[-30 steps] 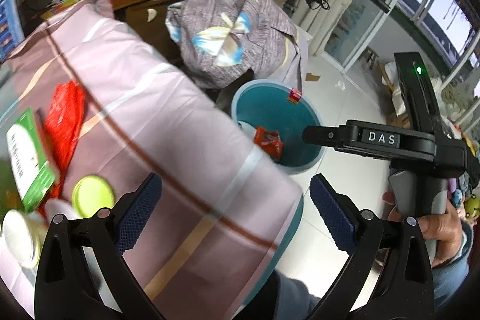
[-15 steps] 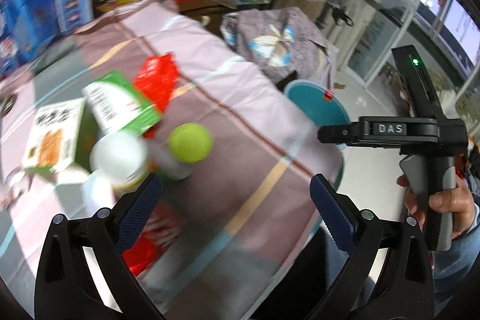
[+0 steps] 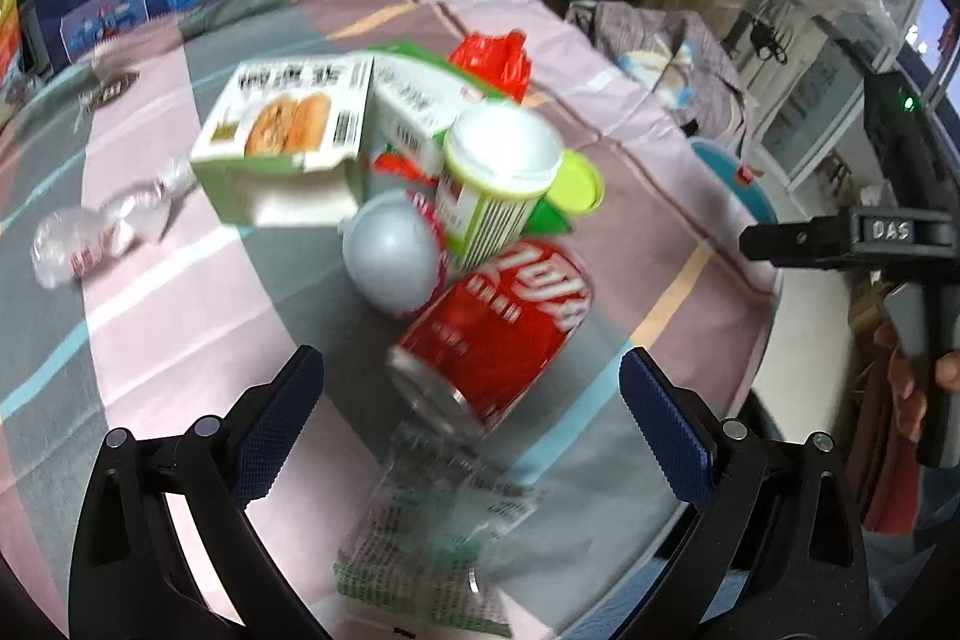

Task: Collect trash
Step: 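Move both tools back over the table toward the red can, then grasp the red Coca-Cola can with left tool while right tool grasps the white-green tub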

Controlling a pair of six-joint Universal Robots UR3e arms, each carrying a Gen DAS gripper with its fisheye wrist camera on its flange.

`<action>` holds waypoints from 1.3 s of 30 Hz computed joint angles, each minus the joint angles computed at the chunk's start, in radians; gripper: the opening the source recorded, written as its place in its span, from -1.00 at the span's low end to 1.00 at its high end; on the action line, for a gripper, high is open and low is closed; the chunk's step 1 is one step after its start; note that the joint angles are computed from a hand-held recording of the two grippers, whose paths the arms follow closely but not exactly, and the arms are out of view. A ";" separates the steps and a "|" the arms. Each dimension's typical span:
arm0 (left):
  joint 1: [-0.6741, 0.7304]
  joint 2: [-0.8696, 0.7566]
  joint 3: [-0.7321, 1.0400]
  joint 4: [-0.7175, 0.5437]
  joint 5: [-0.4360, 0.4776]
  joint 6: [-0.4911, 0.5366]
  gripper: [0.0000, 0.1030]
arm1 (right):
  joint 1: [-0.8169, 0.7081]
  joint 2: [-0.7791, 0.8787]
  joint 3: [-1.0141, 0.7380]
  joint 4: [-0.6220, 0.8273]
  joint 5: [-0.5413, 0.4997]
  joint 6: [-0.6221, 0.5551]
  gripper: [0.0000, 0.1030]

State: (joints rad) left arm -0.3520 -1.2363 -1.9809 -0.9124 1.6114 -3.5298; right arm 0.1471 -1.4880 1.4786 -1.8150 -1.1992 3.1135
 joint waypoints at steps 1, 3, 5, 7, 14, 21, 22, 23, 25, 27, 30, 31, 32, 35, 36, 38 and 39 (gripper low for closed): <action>0.005 -0.003 -0.011 0.010 -0.009 0.002 0.92 | 0.006 0.003 -0.001 0.000 -0.002 0.001 0.68; 0.023 -0.004 -0.046 0.038 -0.038 0.016 0.92 | 0.029 0.023 -0.015 0.000 -0.010 0.009 0.68; 0.036 -0.020 -0.064 0.067 -0.061 0.034 0.92 | 0.039 0.036 -0.023 0.003 -0.014 0.011 0.68; 0.041 -0.045 -0.069 0.095 -0.078 0.048 0.92 | 0.045 0.045 -0.028 0.004 -0.016 0.013 0.68; 0.033 -0.079 -0.077 0.143 -0.124 0.071 0.84 | 0.035 0.070 -0.029 0.000 -0.016 0.019 0.68; -0.049 -0.130 0.006 0.083 -0.117 0.125 0.59 | 0.028 0.088 -0.025 -0.007 0.002 0.018 0.68; -0.059 -0.146 0.020 0.083 -0.103 0.123 0.59 | 0.029 0.090 -0.024 -0.008 0.003 0.017 0.68; -0.064 -0.167 0.037 0.085 -0.094 0.123 0.62 | 0.028 0.092 -0.023 -0.008 0.006 0.017 0.68; -0.066 -0.200 0.062 0.086 -0.080 0.120 0.69 | 0.027 0.091 -0.021 -0.006 0.012 0.013 0.68; -0.068 -0.242 0.087 0.097 -0.064 0.124 0.75 | 0.026 0.091 -0.021 -0.007 0.011 0.011 0.68; -0.059 -0.293 0.110 0.110 -0.068 0.135 0.76 | 0.023 0.093 -0.026 -0.009 0.012 0.016 0.68; -0.052 -0.305 0.108 0.122 -0.083 0.137 0.76 | 0.022 0.093 -0.027 -0.009 0.012 0.017 0.68; -0.047 -0.305 0.099 0.134 -0.095 0.138 0.74 | 0.023 0.093 -0.029 -0.011 0.011 0.018 0.68; -0.034 -0.296 0.062 0.178 -0.132 0.127 0.24 | 0.032 0.102 -0.040 -0.020 0.008 0.033 0.68; -0.022 -0.275 0.036 0.194 -0.149 0.110 0.24 | 0.038 0.107 -0.047 -0.025 0.007 0.038 0.68; -0.011 -0.228 -0.006 0.212 -0.158 0.090 0.23 | 0.054 0.119 -0.067 -0.031 0.005 0.043 0.68; -0.006 -0.197 -0.028 0.215 -0.157 0.080 0.23 | 0.064 0.126 -0.079 -0.032 0.005 0.045 0.68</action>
